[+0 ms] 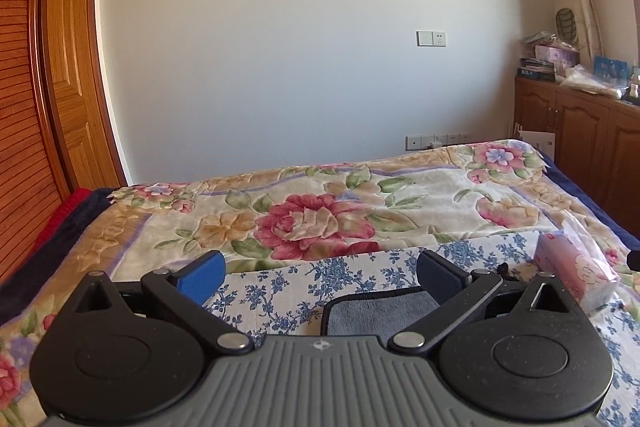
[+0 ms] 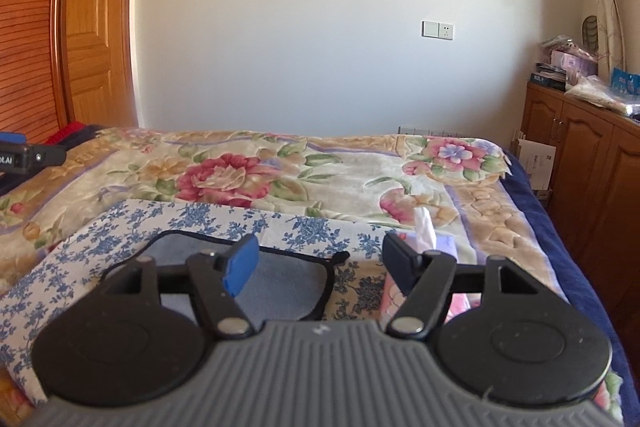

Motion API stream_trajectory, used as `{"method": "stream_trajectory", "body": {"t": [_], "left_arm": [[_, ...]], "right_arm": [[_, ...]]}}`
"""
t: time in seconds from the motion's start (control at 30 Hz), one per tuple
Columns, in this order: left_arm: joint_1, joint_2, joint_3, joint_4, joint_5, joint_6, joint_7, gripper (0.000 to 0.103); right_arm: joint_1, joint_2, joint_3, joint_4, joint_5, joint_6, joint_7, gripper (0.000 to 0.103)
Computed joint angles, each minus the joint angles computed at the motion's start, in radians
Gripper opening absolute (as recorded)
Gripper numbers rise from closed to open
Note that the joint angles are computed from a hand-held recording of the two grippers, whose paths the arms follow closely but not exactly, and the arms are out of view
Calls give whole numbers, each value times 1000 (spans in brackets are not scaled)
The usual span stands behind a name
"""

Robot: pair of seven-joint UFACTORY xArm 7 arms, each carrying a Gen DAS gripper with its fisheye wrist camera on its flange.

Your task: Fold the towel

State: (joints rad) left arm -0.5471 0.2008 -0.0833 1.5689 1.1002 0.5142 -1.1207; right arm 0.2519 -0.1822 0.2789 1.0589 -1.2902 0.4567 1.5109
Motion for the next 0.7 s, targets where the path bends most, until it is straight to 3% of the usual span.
{"method": "stream_trajectory", "body": {"t": [0.2,0.37,0.5,0.53,0.7], "left_arm": [[9,-77,-28,-73,6,8,3,103],[37,-151,-71,-143,-5,5,-9,103],[63,-214,-113,-203,-17,11,-16,103],[70,-228,-123,-215,-20,15,-18,103],[107,-301,-174,-279,-47,26,-26,103]], "right_arm": [[-1,-59,24,-25,41,27,-31,71],[-15,-107,50,-43,71,24,-36,90],[-25,-151,73,-61,131,31,-77,94],[-33,-163,84,-65,136,37,-82,103],[-59,-219,119,-80,197,39,-131,103]]}}
